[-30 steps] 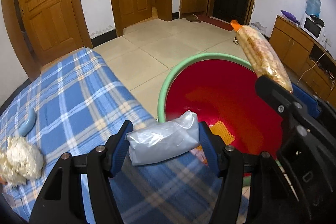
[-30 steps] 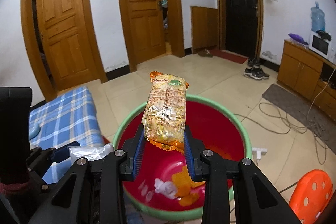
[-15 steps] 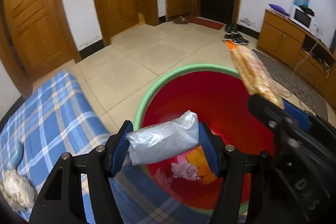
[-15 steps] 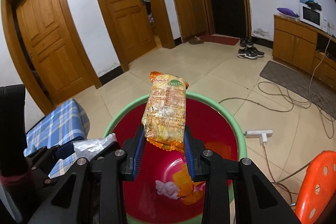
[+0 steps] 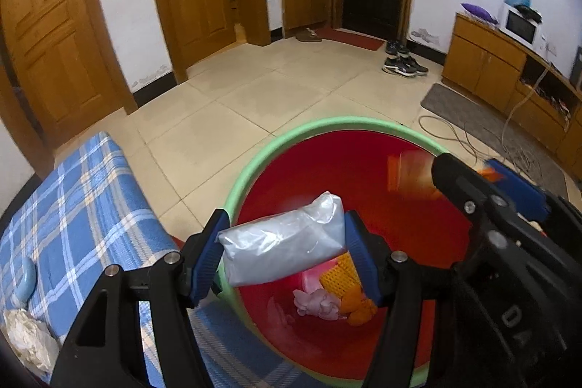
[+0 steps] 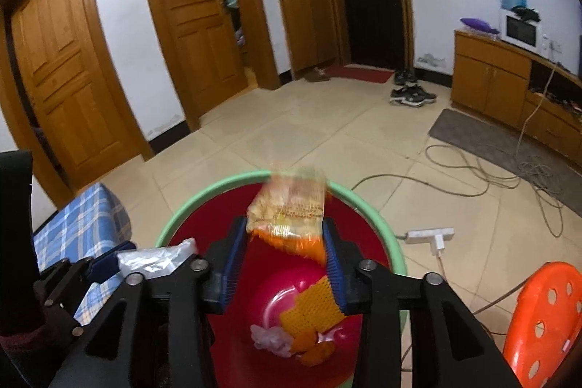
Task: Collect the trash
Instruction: 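Open both tools to drop the packets into the red basin, then move both tools back over the table toward the crumpled papers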
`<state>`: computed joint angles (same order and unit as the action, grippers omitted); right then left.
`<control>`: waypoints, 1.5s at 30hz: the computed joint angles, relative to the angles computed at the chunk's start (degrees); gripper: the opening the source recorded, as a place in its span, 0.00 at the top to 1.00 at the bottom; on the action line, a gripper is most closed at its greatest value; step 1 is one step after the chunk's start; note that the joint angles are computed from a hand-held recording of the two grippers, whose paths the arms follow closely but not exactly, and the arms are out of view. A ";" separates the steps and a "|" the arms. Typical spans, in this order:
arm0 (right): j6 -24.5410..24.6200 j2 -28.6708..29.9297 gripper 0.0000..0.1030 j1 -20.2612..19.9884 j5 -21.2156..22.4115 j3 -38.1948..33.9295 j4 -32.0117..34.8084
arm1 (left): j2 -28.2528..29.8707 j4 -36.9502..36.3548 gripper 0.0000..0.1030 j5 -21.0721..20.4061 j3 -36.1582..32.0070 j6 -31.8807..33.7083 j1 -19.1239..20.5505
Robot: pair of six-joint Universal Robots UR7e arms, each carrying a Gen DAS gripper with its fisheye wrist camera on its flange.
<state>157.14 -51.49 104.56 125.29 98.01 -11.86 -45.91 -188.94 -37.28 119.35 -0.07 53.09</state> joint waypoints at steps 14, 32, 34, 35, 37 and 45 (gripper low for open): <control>0.74 -0.22 0.37 0.21 -1.77 0.63 -0.99 | -1.01 -0.56 0.20 -2.78 0.57 -0.65 0.60; -1.40 -1.14 0.35 0.68 -0.88 2.04 -3.70 | -2.14 1.33 0.17 -3.62 0.49 -3.86 1.40; -1.38 -1.53 0.35 0.79 -0.97 2.64 -4.79 | -2.43 0.55 0.17 -2.61 1.02 -5.14 1.35; -1.87 -1.59 0.35 0.86 -0.83 2.90 -5.59 | -2.54 0.07 0.17 -2.16 1.44 -5.38 1.21; -3.25 -1.46 0.35 0.93 -0.40 3.26 -7.12 | -2.71 -0.57 0.17 -0.67 2.38 -5.81 0.69; -1.52 -1.14 0.35 1.05 -0.53 2.89 -5.57 | -5.38 -1.22 0.17 2.72 6.25 -9.55 0.25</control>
